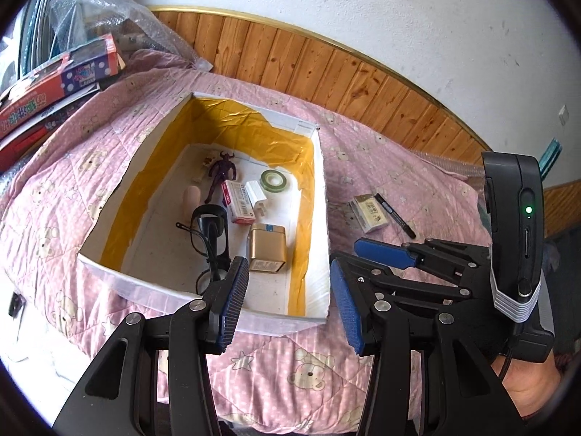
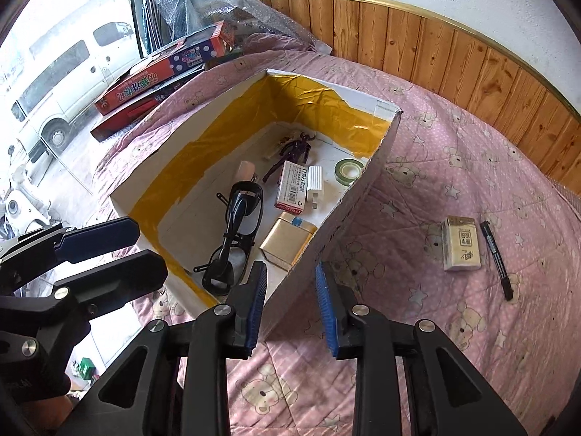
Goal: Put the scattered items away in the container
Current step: 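Withdraw both open tools from the box toward the tissue pack and marker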
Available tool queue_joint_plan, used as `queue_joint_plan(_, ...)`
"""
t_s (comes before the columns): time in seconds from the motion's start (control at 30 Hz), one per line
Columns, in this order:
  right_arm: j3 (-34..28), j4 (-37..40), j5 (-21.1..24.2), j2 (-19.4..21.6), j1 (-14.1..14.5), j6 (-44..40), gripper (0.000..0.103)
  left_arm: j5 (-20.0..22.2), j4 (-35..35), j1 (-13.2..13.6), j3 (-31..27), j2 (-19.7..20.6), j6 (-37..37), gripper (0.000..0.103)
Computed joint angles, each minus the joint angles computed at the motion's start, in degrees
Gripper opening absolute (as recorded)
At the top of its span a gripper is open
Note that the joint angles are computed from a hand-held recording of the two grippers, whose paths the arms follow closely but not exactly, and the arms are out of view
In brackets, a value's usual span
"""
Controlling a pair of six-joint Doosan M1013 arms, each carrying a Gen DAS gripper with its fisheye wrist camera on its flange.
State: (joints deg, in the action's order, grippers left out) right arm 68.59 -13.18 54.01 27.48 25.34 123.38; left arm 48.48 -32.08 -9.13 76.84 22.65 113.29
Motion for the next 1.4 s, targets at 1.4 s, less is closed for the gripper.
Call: queue_joint_plan(1.4,29.5,-5.9,-18.2,-14.5,-3.5,23.8,0.035,-6.4,3.7,-10.8,7.2,-2.3,3.4,0.050)
